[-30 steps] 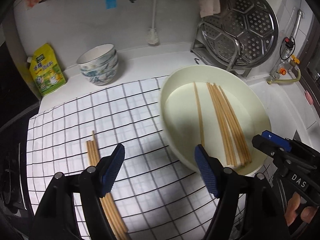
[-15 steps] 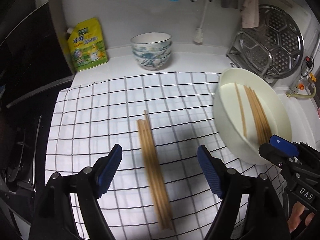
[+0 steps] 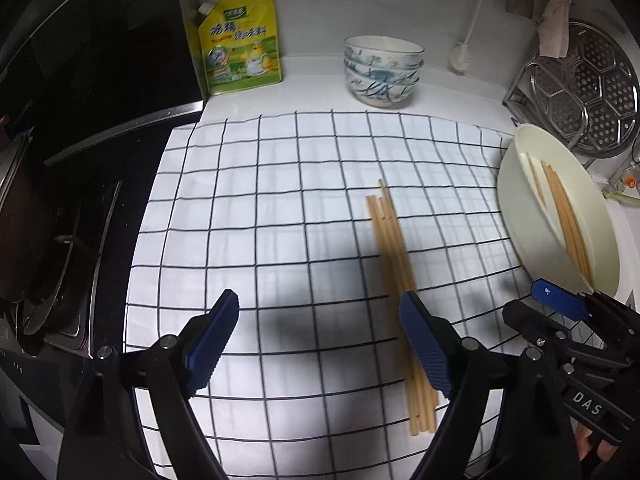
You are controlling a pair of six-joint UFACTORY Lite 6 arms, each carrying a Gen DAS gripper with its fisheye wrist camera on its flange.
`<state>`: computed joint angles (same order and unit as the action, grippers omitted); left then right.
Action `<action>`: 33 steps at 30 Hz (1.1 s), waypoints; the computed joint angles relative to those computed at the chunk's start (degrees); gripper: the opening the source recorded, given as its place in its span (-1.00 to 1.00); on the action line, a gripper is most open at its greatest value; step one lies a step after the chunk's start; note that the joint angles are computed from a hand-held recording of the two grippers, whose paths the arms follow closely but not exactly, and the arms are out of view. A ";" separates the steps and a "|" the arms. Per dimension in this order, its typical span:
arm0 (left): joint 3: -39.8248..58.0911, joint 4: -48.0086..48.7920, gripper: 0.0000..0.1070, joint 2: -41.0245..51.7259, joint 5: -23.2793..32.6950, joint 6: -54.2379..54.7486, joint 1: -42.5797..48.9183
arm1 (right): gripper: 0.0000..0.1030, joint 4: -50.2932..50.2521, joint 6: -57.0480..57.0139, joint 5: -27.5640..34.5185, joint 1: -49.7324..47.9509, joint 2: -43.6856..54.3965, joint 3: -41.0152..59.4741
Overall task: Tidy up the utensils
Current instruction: 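Withdraw both open tools from the basin toward the cloth, then lower both open tools over the chopstick bundle on the cloth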
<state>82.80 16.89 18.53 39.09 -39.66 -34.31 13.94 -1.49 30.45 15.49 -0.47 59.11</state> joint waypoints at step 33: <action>-7.12 -3.39 0.53 1.10 -6.77 4.90 3.27 | -0.04 -22.02 23.45 -7.31 10.54 10.66 -1.90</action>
